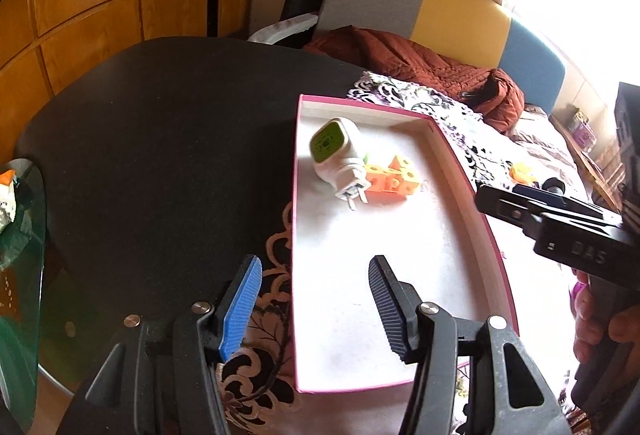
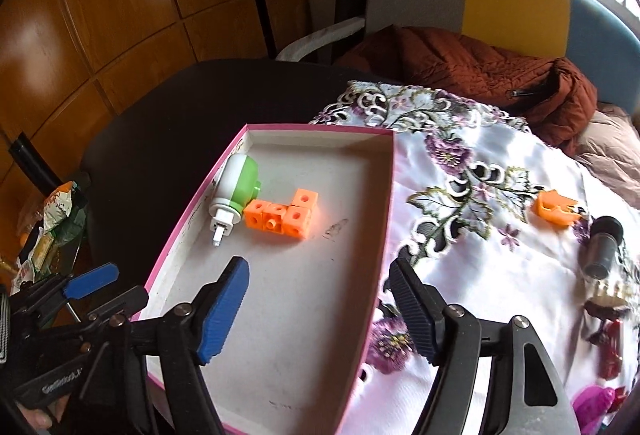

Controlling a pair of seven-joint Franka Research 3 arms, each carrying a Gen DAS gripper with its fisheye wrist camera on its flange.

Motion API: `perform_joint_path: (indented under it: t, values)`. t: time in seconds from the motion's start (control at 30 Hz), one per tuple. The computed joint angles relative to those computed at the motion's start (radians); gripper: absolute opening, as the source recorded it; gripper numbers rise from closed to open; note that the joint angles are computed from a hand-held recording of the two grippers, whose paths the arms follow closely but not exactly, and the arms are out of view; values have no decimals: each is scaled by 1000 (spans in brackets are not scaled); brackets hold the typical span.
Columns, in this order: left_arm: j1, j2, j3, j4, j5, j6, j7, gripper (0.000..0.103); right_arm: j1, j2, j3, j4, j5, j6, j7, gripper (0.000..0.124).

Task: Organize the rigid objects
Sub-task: 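Grasp the magenta perforated cap with the left gripper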

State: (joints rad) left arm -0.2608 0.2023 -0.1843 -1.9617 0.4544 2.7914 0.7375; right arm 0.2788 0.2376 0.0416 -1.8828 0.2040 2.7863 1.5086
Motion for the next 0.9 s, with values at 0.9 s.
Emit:
perform_joint_path:
  t: [0.9]
  values:
    - [0,170,-227,238,-424,-48,617,56,-590,-456,66,-529,-636,154,925,93]
